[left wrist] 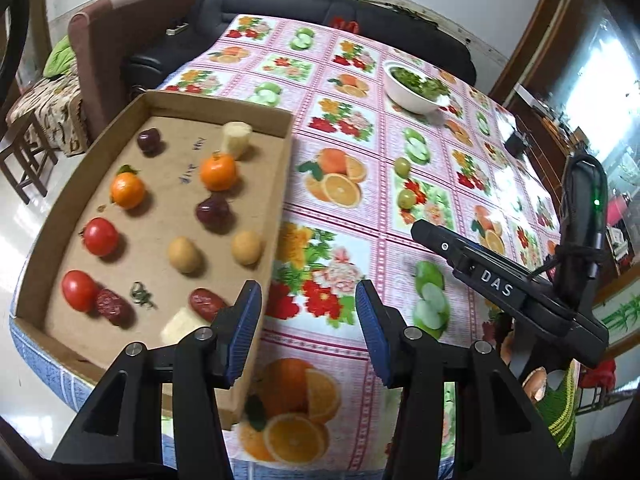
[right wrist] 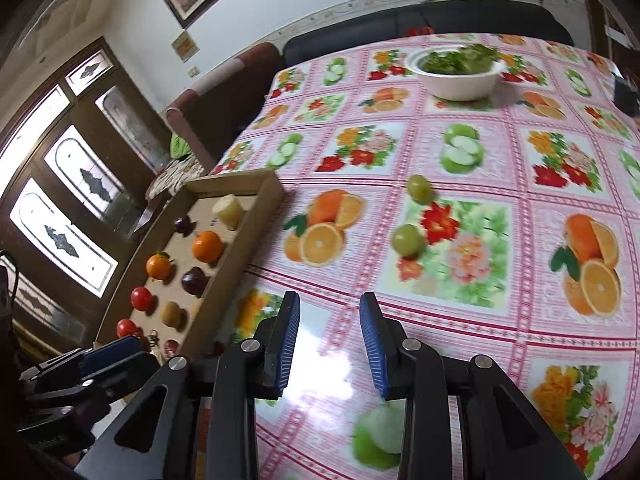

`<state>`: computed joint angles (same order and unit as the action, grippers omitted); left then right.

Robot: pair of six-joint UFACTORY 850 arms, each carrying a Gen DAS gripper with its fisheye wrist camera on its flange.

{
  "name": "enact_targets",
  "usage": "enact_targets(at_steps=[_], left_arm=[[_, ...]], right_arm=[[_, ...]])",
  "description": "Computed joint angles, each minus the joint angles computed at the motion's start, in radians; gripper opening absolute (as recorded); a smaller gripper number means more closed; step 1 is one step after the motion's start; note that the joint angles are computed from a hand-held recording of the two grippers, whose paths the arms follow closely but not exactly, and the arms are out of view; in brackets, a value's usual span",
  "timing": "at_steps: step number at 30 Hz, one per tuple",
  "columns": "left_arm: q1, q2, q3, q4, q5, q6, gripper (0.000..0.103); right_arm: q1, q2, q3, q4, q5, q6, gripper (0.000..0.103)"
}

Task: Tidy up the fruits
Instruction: 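Move both open tools from the box back over the table fruits, then grasp a green grape with the right tool while the left tool grasps another green grape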

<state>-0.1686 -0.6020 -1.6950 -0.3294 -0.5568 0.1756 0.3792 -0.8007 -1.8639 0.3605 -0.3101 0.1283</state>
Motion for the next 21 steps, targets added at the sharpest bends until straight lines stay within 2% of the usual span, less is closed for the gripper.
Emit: enact_targets(at_steps=[6,13,17,21], left_arm=[[-0.025,-0.024,-0.028,0.001,-0.023,0.010,0.047],[-0.044,-0.058,-0.065,-0.005,-0.043,0.021,0.047],[-0.052,-0.094,-0.107,-0.008,-0.060,0.021,0.047],[-0.057,-0.139,-0.167,-0.003,-0.082,0.001,0.047]], right_arm=[[-0.023,0.004,0.018,-0.059,0.002,0.077,0.034],[-0.041,-0.041,-0.052,-0.143,-0.023,0.146,0.034],[-0.049,-0.126,-0.187,-0.257,-0.082,0.238,0.034],[-0.059,-0.286,-0.457,-0.323,-0.221,0.270,0.034]])
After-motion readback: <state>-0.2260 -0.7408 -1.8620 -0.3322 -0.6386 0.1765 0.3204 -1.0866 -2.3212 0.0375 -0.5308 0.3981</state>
